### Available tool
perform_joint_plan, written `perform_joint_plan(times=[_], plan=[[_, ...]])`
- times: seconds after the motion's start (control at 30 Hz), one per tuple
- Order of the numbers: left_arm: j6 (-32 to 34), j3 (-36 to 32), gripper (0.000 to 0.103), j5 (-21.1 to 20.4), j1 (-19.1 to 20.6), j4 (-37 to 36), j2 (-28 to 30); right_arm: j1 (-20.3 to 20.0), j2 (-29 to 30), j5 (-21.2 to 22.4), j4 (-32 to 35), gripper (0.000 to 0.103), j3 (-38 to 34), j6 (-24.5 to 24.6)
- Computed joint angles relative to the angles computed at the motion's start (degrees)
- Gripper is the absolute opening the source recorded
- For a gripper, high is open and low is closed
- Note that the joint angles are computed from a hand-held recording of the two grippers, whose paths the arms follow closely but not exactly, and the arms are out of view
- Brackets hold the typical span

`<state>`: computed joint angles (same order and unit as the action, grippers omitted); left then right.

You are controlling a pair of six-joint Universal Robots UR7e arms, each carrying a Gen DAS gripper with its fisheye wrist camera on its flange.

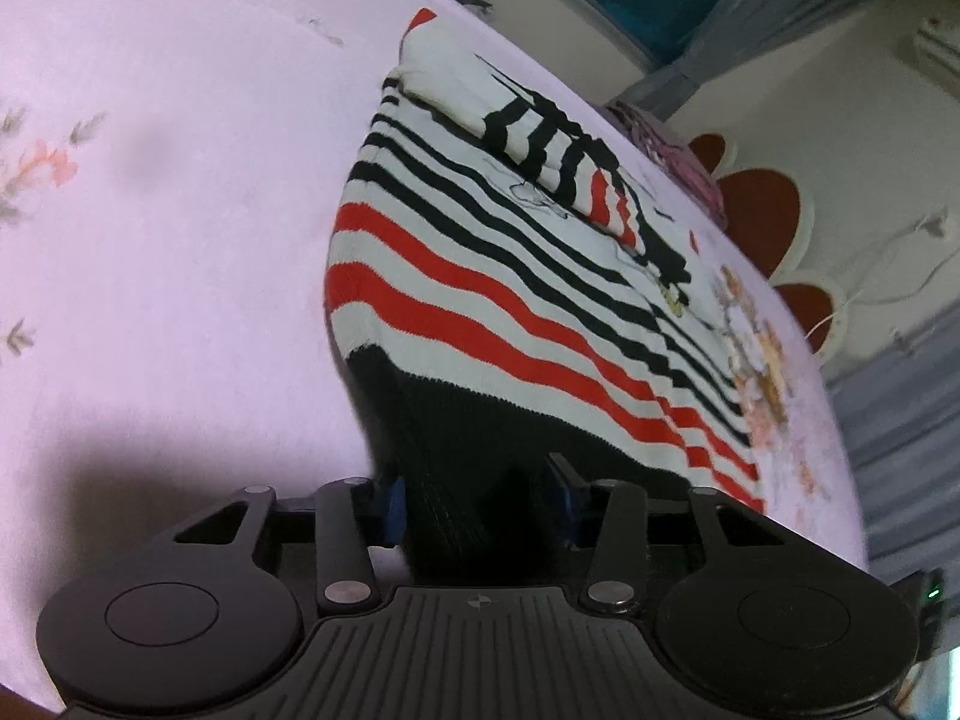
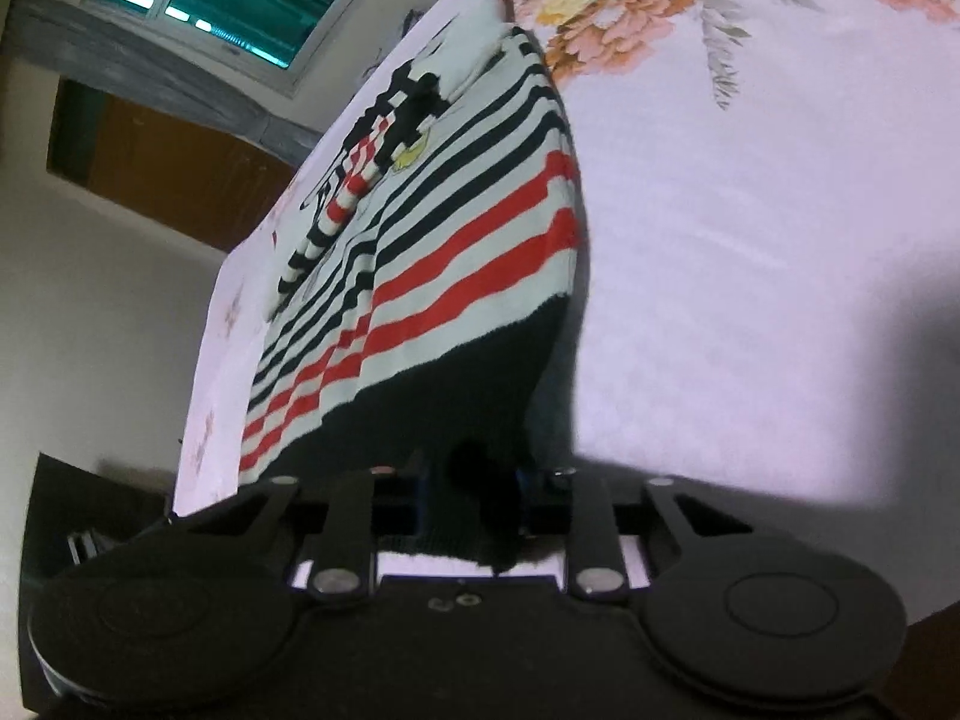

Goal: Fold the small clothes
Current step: 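Grasp the hem with both tools and fold it up over the sleeves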

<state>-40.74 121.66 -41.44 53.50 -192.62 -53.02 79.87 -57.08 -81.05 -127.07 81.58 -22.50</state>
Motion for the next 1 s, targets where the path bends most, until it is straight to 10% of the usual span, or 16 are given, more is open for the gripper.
perform_joint_plan(times=[0.07,0.33,0.73,1.0], plan=[[-2.19,-2.02,0.009,6.91,-1.79,8.15,0.97,0.76,0.01,-2.78,-1.58,0.007,0.57,-0.60],[-3.25,-1.79,0.007,17.76,-6.08,8.22,3.02,2.64,-2.51,-5.95,-8.51,0.006,4.39,-8.79],[-3.57,-0.50,0.007,20.58,-7.54,5.87,2.67,4.32,-2.60,-5.71,-9.20,0.006,2.78,-12.70],[13.36,-5.27,0.007,21.92,-7.65,-8.91,4.30,5.72,-0.77,-2.32,-10.96,0.006,-1.63,-12.22]])
